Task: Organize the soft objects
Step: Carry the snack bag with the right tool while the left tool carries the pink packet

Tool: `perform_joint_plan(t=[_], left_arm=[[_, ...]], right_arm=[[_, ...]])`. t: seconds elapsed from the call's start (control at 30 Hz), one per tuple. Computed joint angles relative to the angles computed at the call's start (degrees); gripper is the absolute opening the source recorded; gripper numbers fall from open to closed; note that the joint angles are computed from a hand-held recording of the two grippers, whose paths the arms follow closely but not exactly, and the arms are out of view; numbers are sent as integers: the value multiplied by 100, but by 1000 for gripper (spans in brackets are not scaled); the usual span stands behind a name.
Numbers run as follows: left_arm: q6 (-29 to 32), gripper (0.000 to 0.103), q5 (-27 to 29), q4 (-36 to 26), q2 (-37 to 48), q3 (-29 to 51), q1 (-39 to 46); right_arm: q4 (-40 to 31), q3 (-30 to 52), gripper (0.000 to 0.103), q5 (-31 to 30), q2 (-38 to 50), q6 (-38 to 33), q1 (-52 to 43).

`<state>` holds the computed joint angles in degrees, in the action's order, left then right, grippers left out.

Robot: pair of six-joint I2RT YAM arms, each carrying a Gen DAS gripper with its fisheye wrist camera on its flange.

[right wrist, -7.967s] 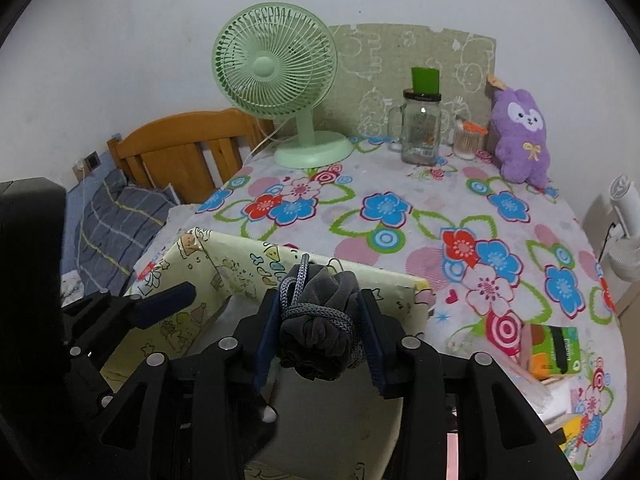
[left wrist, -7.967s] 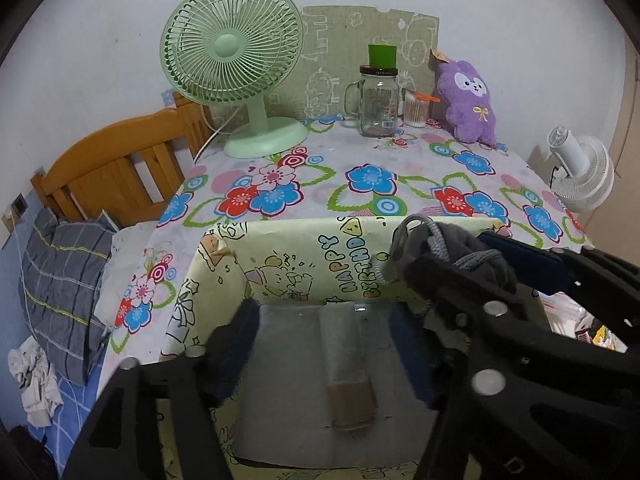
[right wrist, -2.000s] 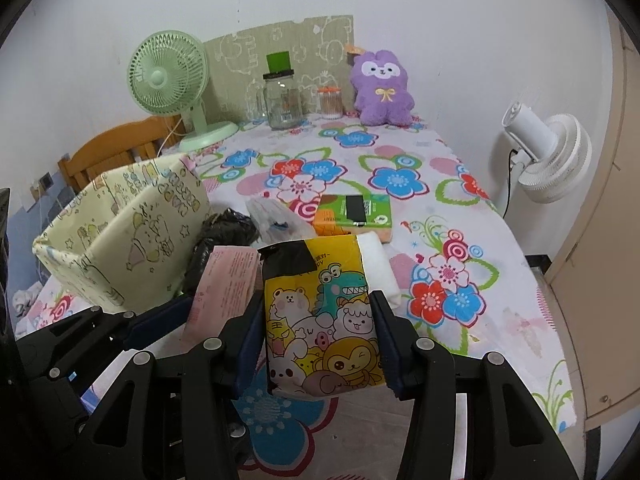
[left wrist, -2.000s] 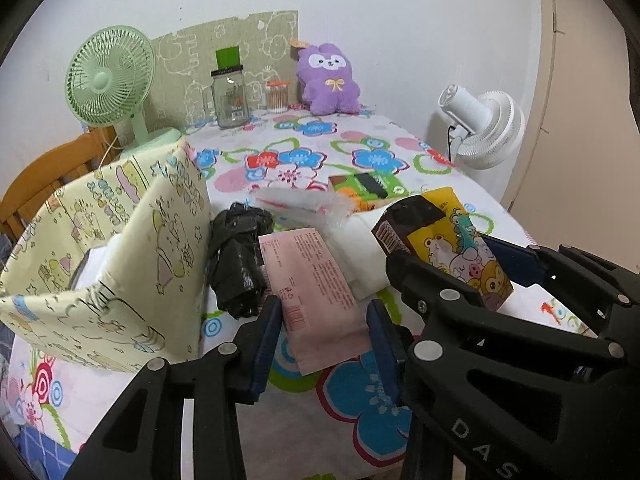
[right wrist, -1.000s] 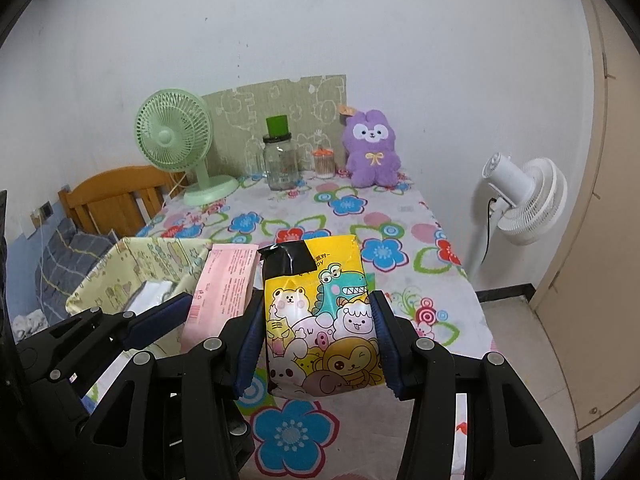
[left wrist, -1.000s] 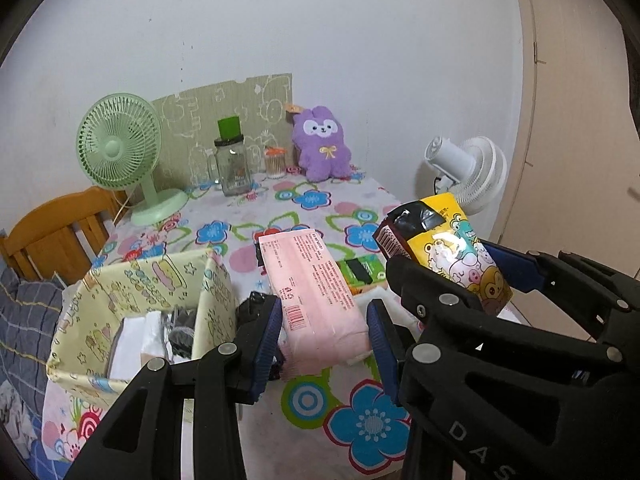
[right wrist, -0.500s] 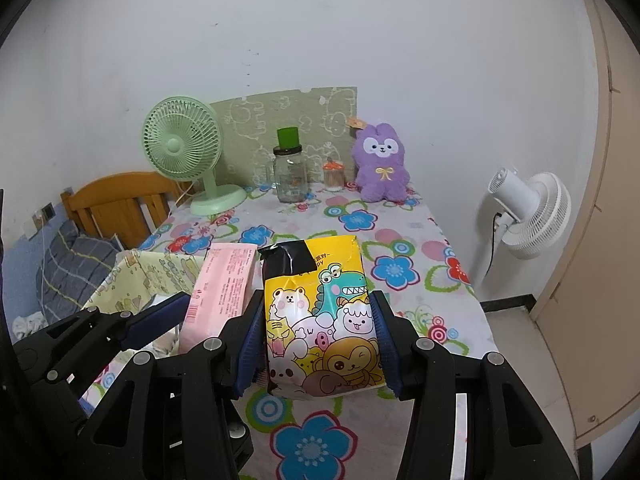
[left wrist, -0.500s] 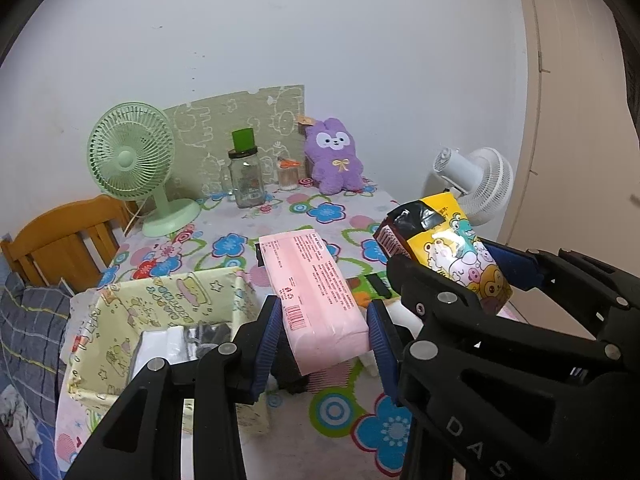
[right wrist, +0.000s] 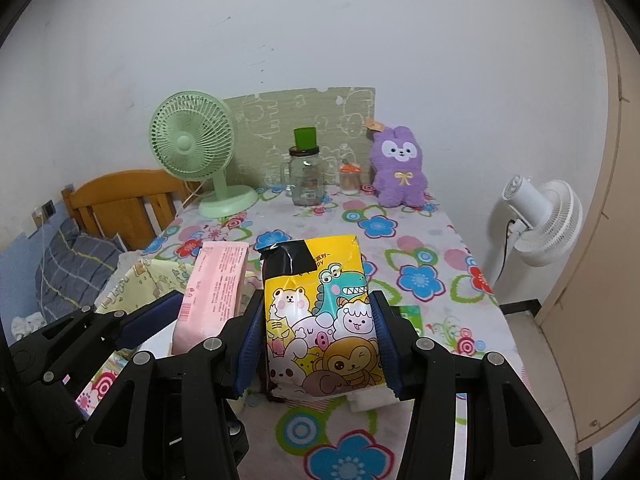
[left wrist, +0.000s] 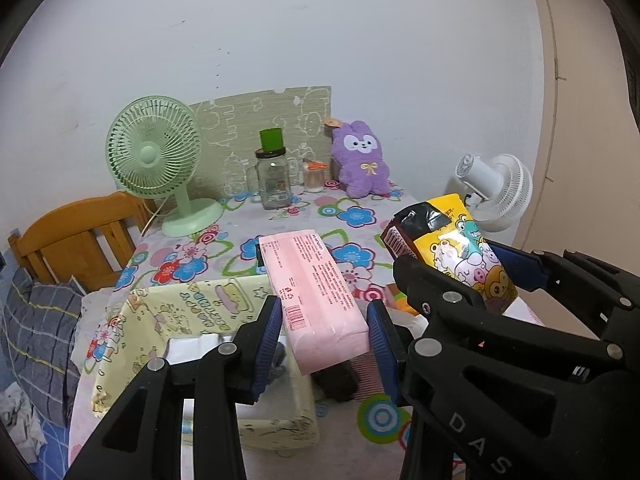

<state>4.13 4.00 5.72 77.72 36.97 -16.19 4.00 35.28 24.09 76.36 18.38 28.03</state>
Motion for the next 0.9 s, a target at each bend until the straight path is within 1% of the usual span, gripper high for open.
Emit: perform_joint_plan(t=[0.23, 0.63, 0.9], left_arm=[[92, 45, 162, 78, 199, 64, 393], [351, 45, 334, 100, 709, 329, 997], [442, 45, 389, 148, 1033, 412, 1384]], right_arm=[[101, 367, 54, -15, 535, 42, 165], [339, 938, 54, -292, 1434, 69, 317], [370, 1421, 54, -532, 2092, 106, 448]])
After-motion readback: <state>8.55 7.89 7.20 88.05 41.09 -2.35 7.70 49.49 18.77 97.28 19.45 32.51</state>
